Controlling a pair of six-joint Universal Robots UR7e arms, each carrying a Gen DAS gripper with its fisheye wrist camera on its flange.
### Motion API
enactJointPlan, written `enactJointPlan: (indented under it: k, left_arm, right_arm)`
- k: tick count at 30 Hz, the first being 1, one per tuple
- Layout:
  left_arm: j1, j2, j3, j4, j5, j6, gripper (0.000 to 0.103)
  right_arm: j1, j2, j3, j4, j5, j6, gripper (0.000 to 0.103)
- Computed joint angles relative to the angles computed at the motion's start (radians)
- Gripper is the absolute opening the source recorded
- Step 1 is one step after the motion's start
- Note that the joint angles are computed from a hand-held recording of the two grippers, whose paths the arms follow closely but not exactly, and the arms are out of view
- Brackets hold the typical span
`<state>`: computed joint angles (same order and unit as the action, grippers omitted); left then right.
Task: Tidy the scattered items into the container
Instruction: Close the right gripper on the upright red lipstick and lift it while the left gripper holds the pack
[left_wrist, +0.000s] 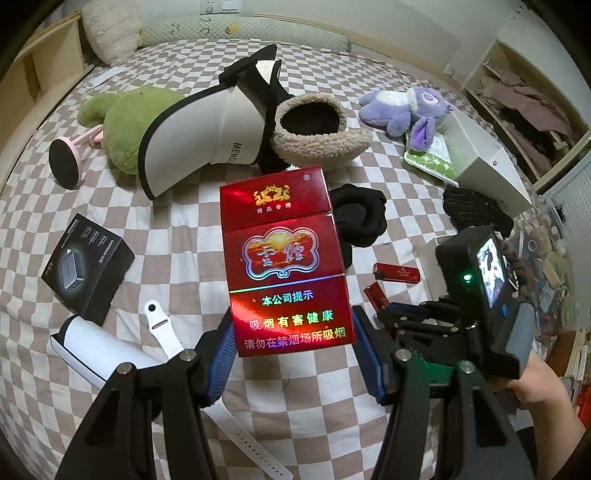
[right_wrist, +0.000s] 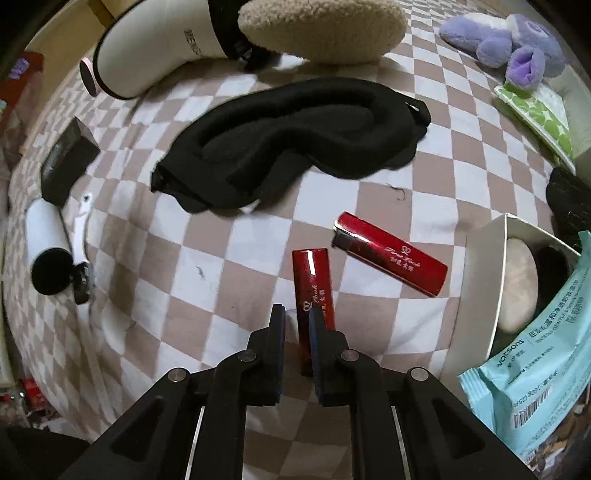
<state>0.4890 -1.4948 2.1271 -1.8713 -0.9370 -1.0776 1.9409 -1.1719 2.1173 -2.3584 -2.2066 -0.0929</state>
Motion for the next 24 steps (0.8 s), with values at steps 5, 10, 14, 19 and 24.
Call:
enactJointPlan:
  k: [5,10,14,19,24]
  left_arm:
    - [0.0,-0.004,0.0,0.009,-0.002,-0.004,0.058]
    - [0.002,-0.006,0.001,0.012,-0.001,-0.007,0.058]
    - [0.002,-0.008,0.001,0.012,-0.001,-0.008,0.058]
    - [0.004,-0.013,0.001,0.014,-0.005,0.001,0.058]
    - [0.002,-0.012,0.001,0.007,-0.005,0.0,0.058]
  right_arm:
    - [0.018,0.007,0.012,-0.056,-0.056,-0.028,0.035]
    - [0.043,0.025,0.026,-0.097,-0.115,-0.079,0.082]
    - [0.046,0.032,0.018,-0.065,-0.103,-0.07,0.066]
    - [0.034,0.051,0.016,0.008,-0.107,-0.04,0.042]
    - [0.042,0.046,0.025,-0.003,-0.086,-0.041,0.023]
